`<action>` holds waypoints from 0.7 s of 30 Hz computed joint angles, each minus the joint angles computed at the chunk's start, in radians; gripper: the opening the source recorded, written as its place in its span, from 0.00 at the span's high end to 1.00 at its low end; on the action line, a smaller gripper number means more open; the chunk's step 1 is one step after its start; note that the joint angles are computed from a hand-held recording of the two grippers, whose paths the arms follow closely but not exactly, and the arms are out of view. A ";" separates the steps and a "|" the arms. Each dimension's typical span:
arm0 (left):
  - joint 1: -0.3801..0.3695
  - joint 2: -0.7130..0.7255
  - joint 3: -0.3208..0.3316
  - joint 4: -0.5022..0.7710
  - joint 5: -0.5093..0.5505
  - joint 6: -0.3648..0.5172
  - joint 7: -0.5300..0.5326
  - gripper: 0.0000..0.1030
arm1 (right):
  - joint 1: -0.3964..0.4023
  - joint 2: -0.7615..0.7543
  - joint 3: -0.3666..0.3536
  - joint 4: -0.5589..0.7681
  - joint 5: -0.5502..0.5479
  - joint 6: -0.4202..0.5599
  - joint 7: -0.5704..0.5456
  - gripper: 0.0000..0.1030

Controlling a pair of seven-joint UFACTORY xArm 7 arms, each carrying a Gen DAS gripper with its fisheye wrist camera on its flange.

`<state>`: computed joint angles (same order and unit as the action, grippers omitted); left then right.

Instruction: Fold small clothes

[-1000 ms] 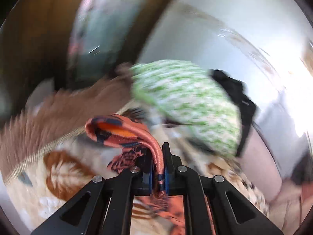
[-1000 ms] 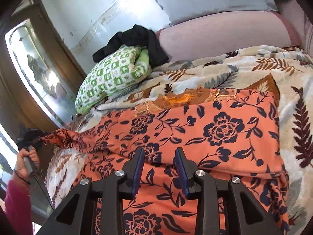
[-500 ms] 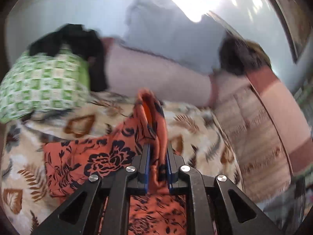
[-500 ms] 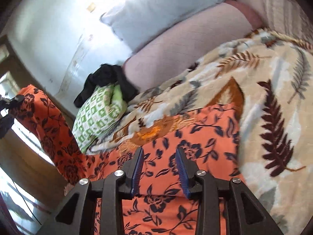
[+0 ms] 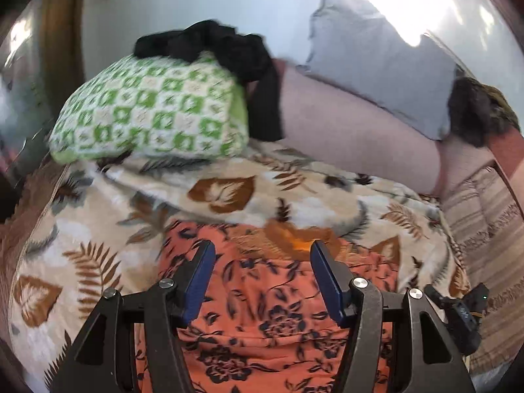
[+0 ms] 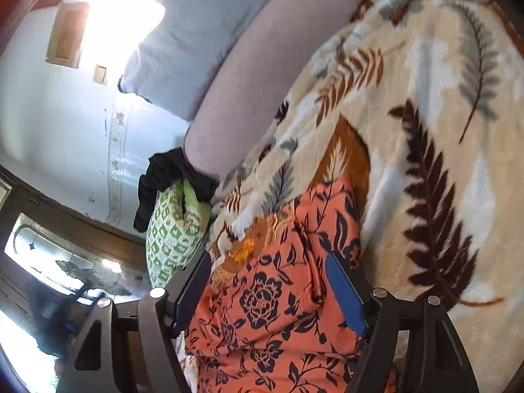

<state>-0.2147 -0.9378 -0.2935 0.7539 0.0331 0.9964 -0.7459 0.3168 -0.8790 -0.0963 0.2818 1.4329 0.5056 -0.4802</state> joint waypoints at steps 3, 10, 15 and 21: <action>0.034 -0.151 0.018 -0.183 -0.004 0.042 -0.084 0.41 | 0.030 0.103 0.000 0.040 0.069 0.028 -0.077 0.34; 0.079 -0.324 -0.002 -0.399 0.046 0.110 -0.192 0.41 | 0.022 0.310 0.150 0.121 0.036 -0.078 -0.059 0.47; 0.067 -0.267 -0.006 -0.433 0.075 0.096 -0.197 0.41 | 0.055 0.368 0.218 0.146 -0.093 -0.209 0.030 0.50; 0.061 -0.186 0.002 -0.436 0.101 0.076 -0.216 0.41 | 0.146 0.383 0.229 0.153 -0.199 -0.290 0.046 0.84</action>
<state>-0.1533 -1.1242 -0.2919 0.3182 0.1339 1.0723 -0.9621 0.4626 -0.4958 0.1324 0.4343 1.2338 0.2158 -0.4342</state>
